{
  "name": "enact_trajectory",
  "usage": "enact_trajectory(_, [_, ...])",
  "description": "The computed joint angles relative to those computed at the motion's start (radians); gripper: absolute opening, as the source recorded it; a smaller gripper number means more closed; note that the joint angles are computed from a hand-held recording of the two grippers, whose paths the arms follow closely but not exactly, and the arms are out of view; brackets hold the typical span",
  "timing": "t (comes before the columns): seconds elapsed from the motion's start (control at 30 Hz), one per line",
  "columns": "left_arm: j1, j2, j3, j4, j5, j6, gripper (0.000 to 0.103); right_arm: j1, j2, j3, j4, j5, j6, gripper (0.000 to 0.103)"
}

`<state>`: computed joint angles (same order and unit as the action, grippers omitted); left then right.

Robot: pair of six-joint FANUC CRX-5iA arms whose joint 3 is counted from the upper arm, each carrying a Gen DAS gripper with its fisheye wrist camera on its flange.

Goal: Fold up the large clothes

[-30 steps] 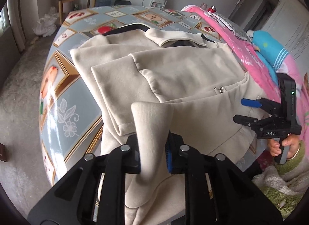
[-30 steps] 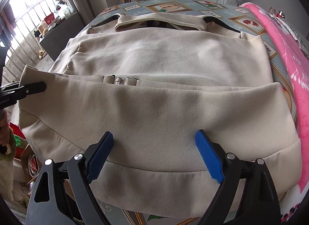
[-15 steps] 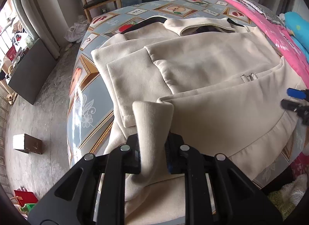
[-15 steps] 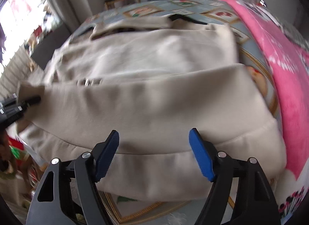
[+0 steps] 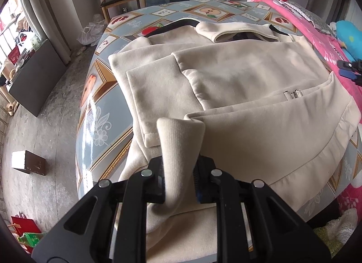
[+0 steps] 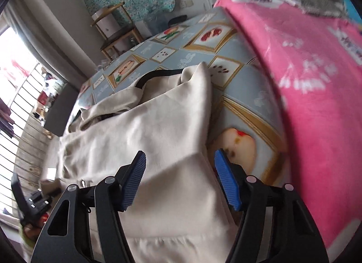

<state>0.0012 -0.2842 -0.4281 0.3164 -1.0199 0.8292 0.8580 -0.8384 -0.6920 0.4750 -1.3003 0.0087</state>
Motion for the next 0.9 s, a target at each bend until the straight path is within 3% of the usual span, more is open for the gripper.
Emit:
enact_trajectory(0.1, [0.001,0.0,0.0,0.001,-0.001,-0.001,0.017,-0.219,0.041,0.024,-0.179,0.129,0.145,0.059])
enact_trajectory(0.17, [-0.001,0.001,0.001,-0.002,0.0,0.002,0.017,-0.32,0.06,0.045,-0.307,0.161,0.228,0.057])
enact_trajectory(0.27, [0.0,0.001,0.002,-0.002,-0.002,-0.001,0.017,-0.325,0.011,0.031,-0.371,0.182,0.247,0.056])
enact_trajectory(0.4, [-0.003,0.007,0.008,-0.006,-0.005,0.001,0.017,-0.163,-0.099,0.0,-0.276,0.127,0.139,0.056])
enact_trajectory(0.57, [-0.005,0.008,0.009,-0.009,-0.001,0.006,0.017,-0.078,-0.144,0.008,-0.256,0.139,0.218,0.056])
enact_trajectory(0.77, [-0.004,0.009,0.009,-0.006,-0.006,0.009,0.017,-0.277,0.005,0.089,-0.418,0.179,0.503,0.056])
enact_trajectory(0.9, [-0.004,0.01,0.009,-0.006,-0.003,0.012,0.017,-0.424,0.047,0.102,-0.502,0.217,0.591,0.056])
